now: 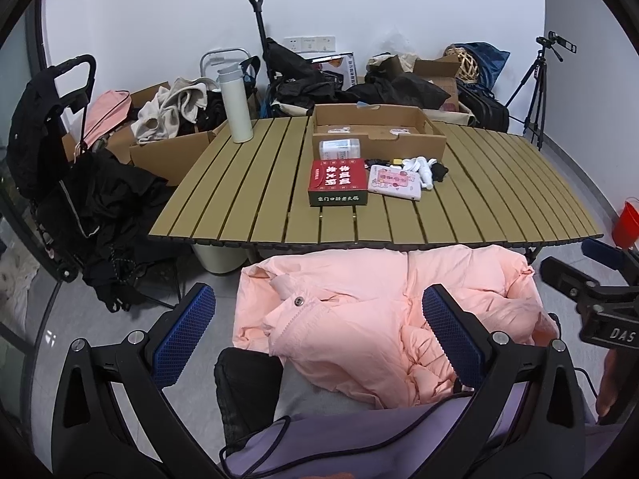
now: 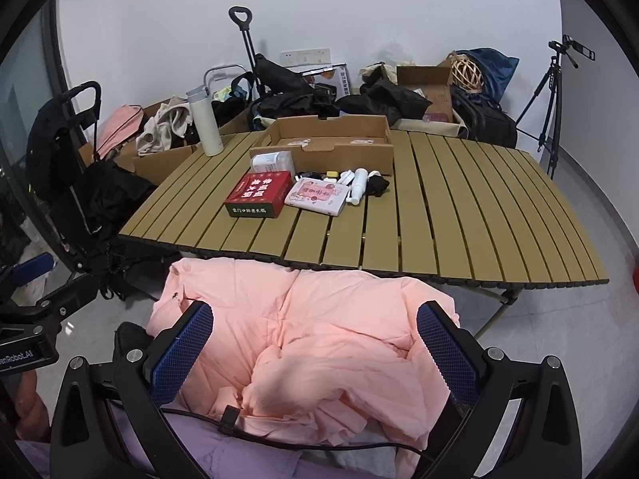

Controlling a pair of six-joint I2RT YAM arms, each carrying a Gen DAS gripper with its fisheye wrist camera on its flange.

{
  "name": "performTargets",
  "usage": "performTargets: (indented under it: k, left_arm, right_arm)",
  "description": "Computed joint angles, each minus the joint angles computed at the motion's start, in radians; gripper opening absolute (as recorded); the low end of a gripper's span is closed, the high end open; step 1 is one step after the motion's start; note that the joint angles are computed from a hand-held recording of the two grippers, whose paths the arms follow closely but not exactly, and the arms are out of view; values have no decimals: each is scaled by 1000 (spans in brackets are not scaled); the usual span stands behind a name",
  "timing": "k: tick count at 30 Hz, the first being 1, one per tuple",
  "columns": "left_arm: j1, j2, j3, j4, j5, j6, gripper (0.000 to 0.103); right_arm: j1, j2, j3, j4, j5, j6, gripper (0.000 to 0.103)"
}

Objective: Organize objects

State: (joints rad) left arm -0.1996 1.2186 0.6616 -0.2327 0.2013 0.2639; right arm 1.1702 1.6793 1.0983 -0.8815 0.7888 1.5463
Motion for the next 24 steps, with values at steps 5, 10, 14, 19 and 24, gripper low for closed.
performTargets:
  k: [5,10,14,19,24]
  left_arm:
    - [25,168,122,2,49,10,103]
    - [-12,445,395,6,54,60,103]
    - [-11,688,621,147,163,72,103]
    - [-51,1087,1150,-169,85,54,103]
    - [-56,1389,1517,-361,112,24,99]
  right_arm:
    - [-40,-25,-33,18,28,-22,103]
    - [-226,-44,-112,262,-38,-364,99]
    - [-447,-21,-145,553,-232,-663,60]
    - [-665,211,-35,824,-511,-882,60]
    - [-798,553,359,646,-799,-944,61]
